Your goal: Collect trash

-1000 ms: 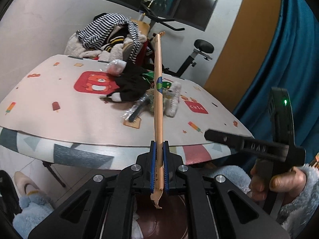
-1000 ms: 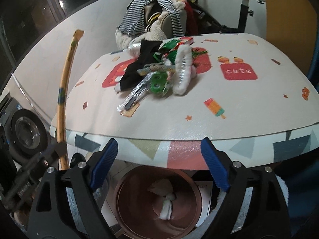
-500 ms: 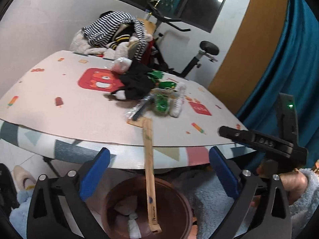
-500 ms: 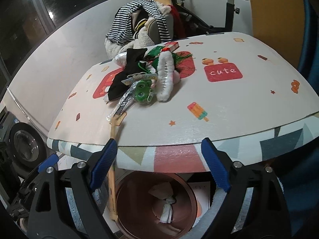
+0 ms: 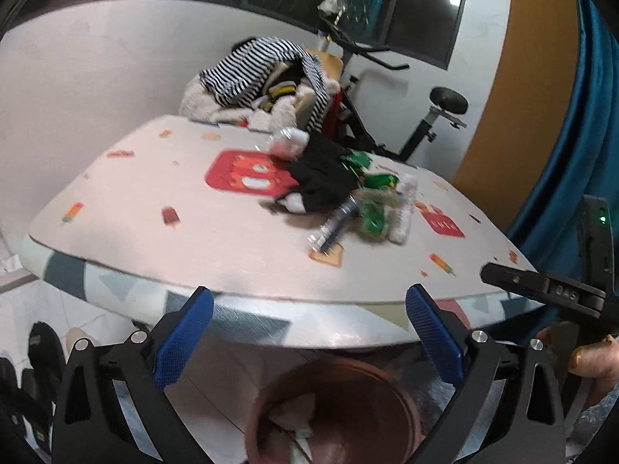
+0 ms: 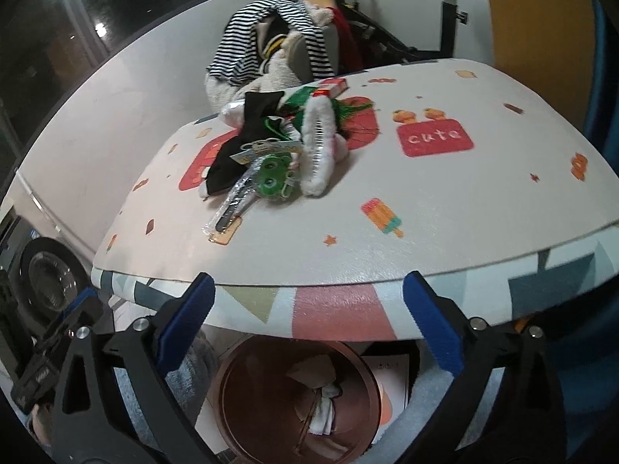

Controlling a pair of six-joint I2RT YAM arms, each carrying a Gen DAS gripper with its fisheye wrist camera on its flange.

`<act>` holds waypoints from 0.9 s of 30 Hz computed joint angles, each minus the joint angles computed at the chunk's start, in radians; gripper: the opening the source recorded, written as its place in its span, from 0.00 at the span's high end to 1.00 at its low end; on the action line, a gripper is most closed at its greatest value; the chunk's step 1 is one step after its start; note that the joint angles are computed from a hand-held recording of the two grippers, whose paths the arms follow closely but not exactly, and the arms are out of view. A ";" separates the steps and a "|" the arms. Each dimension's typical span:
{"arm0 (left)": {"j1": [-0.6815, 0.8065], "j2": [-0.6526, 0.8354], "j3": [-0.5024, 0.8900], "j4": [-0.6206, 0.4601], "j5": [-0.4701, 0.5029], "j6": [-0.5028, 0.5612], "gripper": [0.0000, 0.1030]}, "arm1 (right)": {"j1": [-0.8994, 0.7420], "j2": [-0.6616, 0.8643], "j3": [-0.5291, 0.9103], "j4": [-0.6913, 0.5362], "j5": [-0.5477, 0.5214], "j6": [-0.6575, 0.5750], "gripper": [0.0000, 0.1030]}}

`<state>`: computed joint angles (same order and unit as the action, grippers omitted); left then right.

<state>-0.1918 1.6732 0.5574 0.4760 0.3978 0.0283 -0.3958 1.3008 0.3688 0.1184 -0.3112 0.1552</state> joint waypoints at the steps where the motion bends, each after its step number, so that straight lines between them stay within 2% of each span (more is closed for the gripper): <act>1: 0.006 0.001 0.001 0.014 -0.003 0.000 0.06 | 0.000 0.003 0.002 0.015 0.003 -0.012 0.06; 5: 0.029 0.012 0.025 0.040 -0.026 -0.013 0.06 | -0.010 0.024 0.011 0.098 0.015 -0.054 0.06; 10: 0.051 0.068 0.097 0.024 -0.042 -0.040 0.06 | -0.068 0.145 0.100 0.172 -0.087 -0.017 0.06; 12: 0.051 0.083 0.116 0.023 -0.049 -0.047 0.06 | -0.067 0.212 0.151 0.210 -0.084 0.006 0.06; 16: 0.060 0.135 0.146 0.048 -0.025 -0.072 0.06 | -0.063 0.343 0.292 0.178 -0.086 0.070 0.06; 21: 0.062 0.216 0.221 0.012 -0.016 -0.097 0.06 | -0.046 0.532 0.464 0.210 -0.070 0.128 0.06; 23: 0.063 0.247 0.259 -0.015 -0.008 -0.107 0.06 | -0.044 0.593 0.517 0.220 -0.077 0.154 0.13; 27: 0.046 0.281 0.298 -0.030 -0.033 -0.099 0.06 | -0.029 0.730 0.670 0.172 -0.089 0.198 0.20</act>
<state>-0.1463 1.9541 0.8556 0.4457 0.3647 -0.0710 -0.4251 2.0304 1.0384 0.2900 -0.3998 0.3527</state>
